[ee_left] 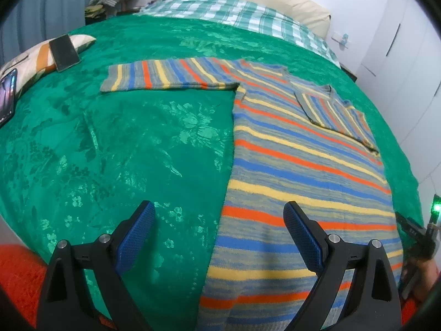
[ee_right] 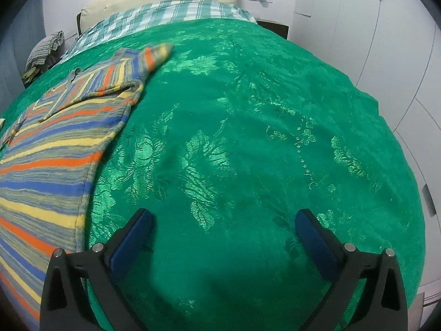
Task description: Fold small clothes
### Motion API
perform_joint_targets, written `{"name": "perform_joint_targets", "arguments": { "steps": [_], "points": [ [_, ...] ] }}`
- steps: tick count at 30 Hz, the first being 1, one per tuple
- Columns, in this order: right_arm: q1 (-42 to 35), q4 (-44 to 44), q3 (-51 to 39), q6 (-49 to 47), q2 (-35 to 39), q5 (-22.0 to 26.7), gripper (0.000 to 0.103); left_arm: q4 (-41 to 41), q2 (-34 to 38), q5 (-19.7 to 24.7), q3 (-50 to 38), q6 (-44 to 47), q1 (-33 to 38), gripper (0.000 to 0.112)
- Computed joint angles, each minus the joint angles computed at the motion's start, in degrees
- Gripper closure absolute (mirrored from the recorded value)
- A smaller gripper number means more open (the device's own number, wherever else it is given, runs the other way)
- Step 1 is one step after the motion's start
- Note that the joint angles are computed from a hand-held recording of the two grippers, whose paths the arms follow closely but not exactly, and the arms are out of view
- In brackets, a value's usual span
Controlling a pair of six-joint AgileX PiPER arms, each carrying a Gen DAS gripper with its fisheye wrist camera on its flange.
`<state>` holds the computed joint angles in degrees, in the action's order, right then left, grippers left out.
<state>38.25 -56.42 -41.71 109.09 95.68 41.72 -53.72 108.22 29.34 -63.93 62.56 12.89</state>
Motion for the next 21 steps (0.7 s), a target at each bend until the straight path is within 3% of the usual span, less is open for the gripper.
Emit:
{"name": "perform_joint_targets", "arguments": {
  "steps": [21],
  "points": [
    [-0.1,-0.4,0.3,0.3,-0.1,-0.2,0.000,0.9,-0.1,0.0,-0.2,-1.0,0.3,0.017]
  ]
}}
